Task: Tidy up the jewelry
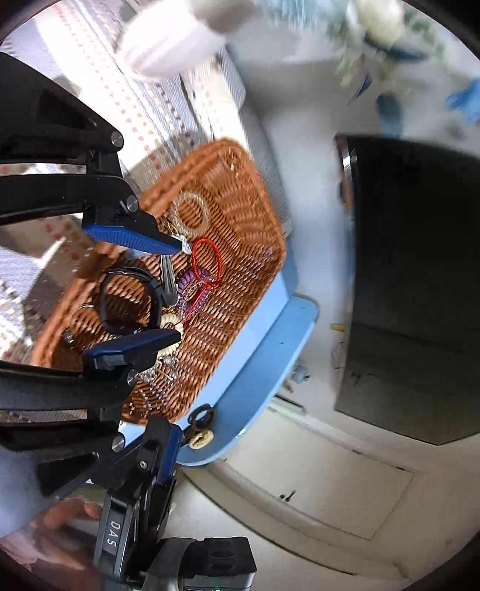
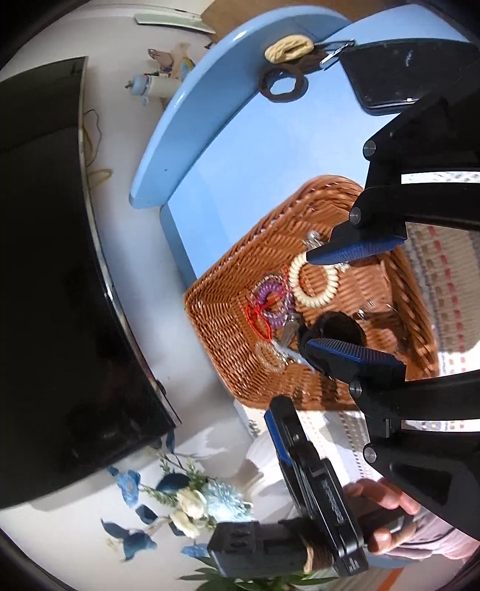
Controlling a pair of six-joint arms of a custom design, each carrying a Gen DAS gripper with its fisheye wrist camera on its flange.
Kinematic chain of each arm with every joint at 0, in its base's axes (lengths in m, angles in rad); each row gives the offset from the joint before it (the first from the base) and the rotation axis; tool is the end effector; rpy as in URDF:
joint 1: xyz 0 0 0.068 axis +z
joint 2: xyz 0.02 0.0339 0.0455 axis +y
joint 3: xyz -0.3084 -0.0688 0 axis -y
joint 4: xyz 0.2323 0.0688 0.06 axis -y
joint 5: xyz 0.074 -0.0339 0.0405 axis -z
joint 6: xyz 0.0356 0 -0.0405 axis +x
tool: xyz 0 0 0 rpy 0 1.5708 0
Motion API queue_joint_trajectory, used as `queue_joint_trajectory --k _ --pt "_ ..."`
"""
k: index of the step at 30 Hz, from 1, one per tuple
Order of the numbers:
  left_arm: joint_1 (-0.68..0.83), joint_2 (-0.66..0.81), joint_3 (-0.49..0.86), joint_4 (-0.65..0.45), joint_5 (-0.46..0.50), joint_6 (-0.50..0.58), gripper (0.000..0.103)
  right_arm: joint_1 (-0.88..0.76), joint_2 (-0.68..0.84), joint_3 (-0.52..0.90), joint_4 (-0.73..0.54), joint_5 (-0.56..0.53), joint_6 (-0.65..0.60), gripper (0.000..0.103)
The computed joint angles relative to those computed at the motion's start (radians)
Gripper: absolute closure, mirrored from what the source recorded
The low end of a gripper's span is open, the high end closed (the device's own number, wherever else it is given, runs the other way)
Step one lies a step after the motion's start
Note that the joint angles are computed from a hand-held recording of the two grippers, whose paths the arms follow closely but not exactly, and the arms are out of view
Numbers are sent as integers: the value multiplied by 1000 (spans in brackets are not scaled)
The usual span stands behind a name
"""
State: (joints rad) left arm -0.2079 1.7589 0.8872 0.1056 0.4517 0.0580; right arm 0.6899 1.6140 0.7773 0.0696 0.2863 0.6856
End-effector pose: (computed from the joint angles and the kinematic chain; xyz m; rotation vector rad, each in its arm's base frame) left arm 0.3388 -0.0873 0.2038 0.5292 2.2559 -0.6019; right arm 0.2465 0.1904 0.2143 0.1373 2.3237 0.3680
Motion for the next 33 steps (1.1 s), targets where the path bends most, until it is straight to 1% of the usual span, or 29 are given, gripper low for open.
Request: queue_joint_trajectory --k 1,3,4,6,7,11,15,19,23,25,28,29,33 --pt "-5 -60 -59 32 -37 -10 61 19 -7 11 -25 14 10 61" --pt "-2 -156 -138 48 -53 -9 61 67 -15 43 -87 51 29 60" --pt "0 -196 -163 41 -61 -10 61 97 -18 60 -117 71 36 56" --pt "-14 -306 -233 19 -136 -20 61 165 -17 85 -163 124 52 49" --pt "-21 -354 -262 7 -170 -21 61 193 -16 90 -176 152 64 48" --pt "-63 -512 -376 -5 -315 -31 60 295 4 127 -255 225 143 48" --pt "-111 -613 -460 -18 -413 -33 56 380 25 151 -355 314 246 48" --pt "-153 -659 -512 -35 -458 -53 55 431 33 162 -418 355 307 48" --pt "-181 -686 -561 -1 -492 -50 54 470 54 194 -482 397 337 48" --pt "-174 -683 -588 44 -487 -35 54 481 62 202 -494 408 344 48" --pt "-135 -657 -635 135 -446 -14 54 487 74 201 -497 415 354 48" --pt "-117 -635 -657 185 -431 -1 54 483 81 202 -498 402 356 48" --pt "-61 -549 -702 313 -394 24 54 470 102 200 -486 374 367 48"
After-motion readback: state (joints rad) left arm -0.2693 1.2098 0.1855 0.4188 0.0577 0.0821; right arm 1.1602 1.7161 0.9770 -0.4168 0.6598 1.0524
